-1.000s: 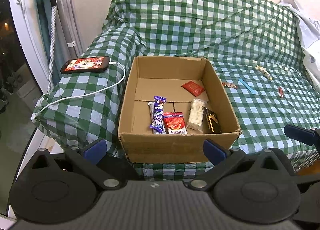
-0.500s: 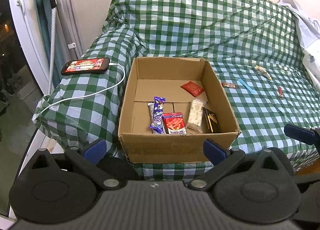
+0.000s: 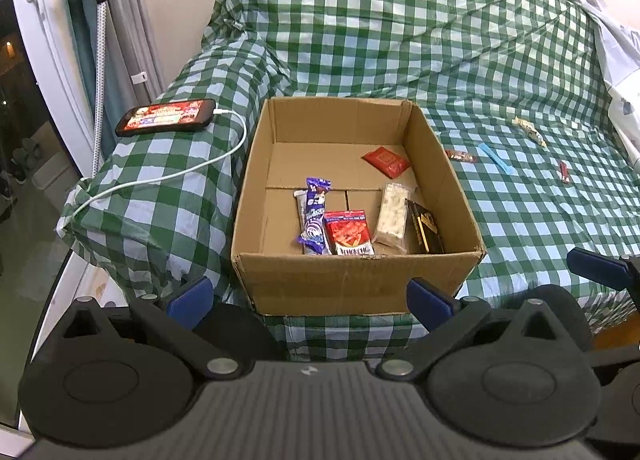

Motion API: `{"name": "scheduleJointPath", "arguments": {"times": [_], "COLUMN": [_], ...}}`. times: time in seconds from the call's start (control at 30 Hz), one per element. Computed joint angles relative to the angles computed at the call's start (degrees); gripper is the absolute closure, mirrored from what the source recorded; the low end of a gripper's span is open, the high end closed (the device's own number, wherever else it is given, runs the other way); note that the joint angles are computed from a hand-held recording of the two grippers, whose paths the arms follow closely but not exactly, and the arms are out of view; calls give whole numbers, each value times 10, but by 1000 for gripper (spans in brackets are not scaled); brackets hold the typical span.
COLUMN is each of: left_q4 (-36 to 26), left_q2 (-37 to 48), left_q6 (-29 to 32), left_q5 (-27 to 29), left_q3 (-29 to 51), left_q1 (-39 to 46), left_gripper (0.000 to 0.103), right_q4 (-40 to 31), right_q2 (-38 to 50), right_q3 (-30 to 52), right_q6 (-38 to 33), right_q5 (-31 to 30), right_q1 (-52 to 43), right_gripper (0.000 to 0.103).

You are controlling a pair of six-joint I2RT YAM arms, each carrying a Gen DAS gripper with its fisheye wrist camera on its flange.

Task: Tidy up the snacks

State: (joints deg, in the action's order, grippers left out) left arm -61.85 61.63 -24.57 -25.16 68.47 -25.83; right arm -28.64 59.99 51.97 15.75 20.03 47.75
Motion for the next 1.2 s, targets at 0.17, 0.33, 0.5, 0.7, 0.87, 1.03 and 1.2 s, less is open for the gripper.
{"name": "scheduleJointPath", "arguments": {"times": [0.17, 0.33, 0.5, 0.7, 0.87, 1.03, 1.2], "left_q4": [4, 10, 8, 5, 3, -3, -15], "left_q2": [13, 32, 68, 135, 215, 317, 438], "left_q6": [5, 11, 10, 8, 9, 4, 7], "left_q5": [11, 20, 26, 31, 55, 81, 86], "left_q3": [-3, -1, 17, 72, 149, 261, 403], "left_q1": [10, 17, 18, 2, -9, -19, -40], "left_gripper": [0, 0, 0, 0, 0, 0, 0], "right_q4": [4, 12, 28, 49, 60, 83, 115], "right_q2": [10, 18, 19, 17, 16, 23, 72], "right_q3": [-3, -9, -22, -40, -55, -69, -60], "right_q6": [0, 1, 5, 11, 13, -10, -34], "right_q5": [-26, -51, -85, -130, -174, -203, -242], "right_q1": [-19, -39, -75, -141, -229, -332, -454], "right_gripper": [6, 6, 6, 6, 6, 6, 6]}}
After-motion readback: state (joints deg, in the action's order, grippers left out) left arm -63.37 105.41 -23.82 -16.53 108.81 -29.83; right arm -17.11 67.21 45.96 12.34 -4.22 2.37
